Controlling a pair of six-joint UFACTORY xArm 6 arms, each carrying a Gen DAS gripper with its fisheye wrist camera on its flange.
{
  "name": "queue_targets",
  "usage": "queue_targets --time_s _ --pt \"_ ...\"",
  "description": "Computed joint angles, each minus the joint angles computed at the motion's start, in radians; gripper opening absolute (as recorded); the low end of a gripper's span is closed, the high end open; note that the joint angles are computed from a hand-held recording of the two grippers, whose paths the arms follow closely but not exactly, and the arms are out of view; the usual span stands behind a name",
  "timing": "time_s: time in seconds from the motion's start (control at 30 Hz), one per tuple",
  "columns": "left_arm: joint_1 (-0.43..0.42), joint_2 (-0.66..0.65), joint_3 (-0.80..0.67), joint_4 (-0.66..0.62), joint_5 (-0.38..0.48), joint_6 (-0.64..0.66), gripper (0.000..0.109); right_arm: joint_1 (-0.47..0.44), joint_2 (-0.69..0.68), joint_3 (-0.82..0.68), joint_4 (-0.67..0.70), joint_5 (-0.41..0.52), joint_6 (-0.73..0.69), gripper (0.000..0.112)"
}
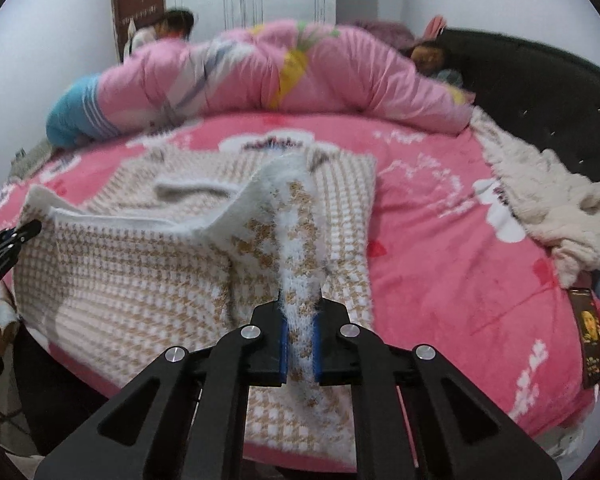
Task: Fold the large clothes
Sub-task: 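Lift the coat with both grippers and fold it over onto itself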
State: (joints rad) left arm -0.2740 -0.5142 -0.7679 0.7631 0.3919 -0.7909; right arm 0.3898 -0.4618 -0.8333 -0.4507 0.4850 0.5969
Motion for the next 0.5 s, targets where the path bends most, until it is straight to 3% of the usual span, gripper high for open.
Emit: queue_targets --time_s 0.13,0.23,0.4,0.5 --pt "-0.009 -0.03 -0.031 0.049 0.0 -0.041 0.008 -0.018 -0.009 -0.025 -0.008 -0.036 -0.01 0.008" --pt "0.016 0.037 -0.118 0.007 -0.048 0.013 0.008 -0.046 0.055 -0.104 0.036 -0.07 -0.073 0.008" --pt "0.072 0.289 -0.411 -0.129 -0.113 0.176 0.008 -0.096 0.27 -0.36 0.102 -0.104 -0.185 0.008" --pt "0.086 0.492 -0.644 -0.243 -0.078 0.307 0.008 -0.124 0.466 -0.591 0.143 -0.077 -0.242 0.008"
